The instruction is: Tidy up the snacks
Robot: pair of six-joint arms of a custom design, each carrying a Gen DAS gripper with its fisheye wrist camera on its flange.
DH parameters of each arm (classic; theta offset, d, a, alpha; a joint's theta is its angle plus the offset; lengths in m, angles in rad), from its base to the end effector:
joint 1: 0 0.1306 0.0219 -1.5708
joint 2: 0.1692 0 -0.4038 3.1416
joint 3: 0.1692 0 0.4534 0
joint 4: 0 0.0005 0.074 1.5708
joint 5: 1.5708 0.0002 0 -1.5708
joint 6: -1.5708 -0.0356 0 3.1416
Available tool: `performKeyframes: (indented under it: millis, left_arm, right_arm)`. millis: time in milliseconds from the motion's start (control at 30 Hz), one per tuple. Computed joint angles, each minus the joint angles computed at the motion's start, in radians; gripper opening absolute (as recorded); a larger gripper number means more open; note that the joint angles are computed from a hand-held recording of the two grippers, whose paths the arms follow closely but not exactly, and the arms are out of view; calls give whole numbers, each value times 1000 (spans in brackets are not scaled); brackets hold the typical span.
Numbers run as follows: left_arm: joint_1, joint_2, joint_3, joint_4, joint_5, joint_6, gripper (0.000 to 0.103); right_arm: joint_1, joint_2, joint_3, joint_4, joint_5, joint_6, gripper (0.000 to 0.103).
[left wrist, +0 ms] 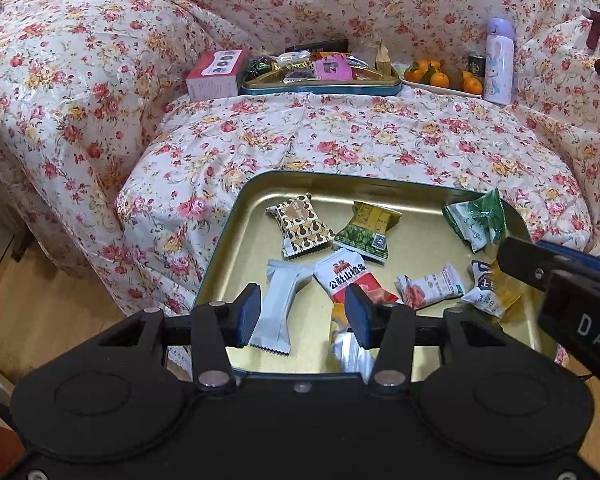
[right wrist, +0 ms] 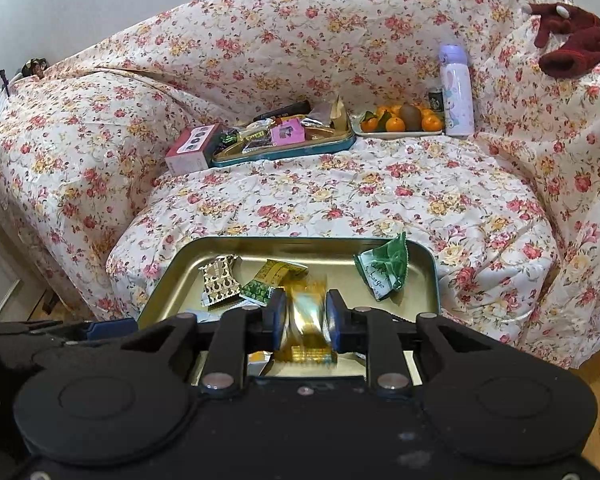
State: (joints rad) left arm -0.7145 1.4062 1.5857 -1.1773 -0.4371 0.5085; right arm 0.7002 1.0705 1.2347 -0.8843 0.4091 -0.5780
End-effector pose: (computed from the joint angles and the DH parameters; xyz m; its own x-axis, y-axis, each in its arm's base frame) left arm 0.4079 -0.3345 0.5260 -0.7591 0.0745 -0.6467 0.0581 0.9972 0.0467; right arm 0.3291 0.2581 0.5161 -0.6204 0.1327 -0.7729 -0.0281 0.9812 0.1910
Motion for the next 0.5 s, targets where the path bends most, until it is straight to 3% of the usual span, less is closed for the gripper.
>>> performKeyframes:
  millis: [67,500]
  left_arm:
    - [-1,-1,0,-1,0,2,55]
    - [-9,-14,-9,0,-10,6,55]
  right_arm:
    - [3,-4,-4,7,10,11,34]
    - [10,-40,-24,-23,43,17,34]
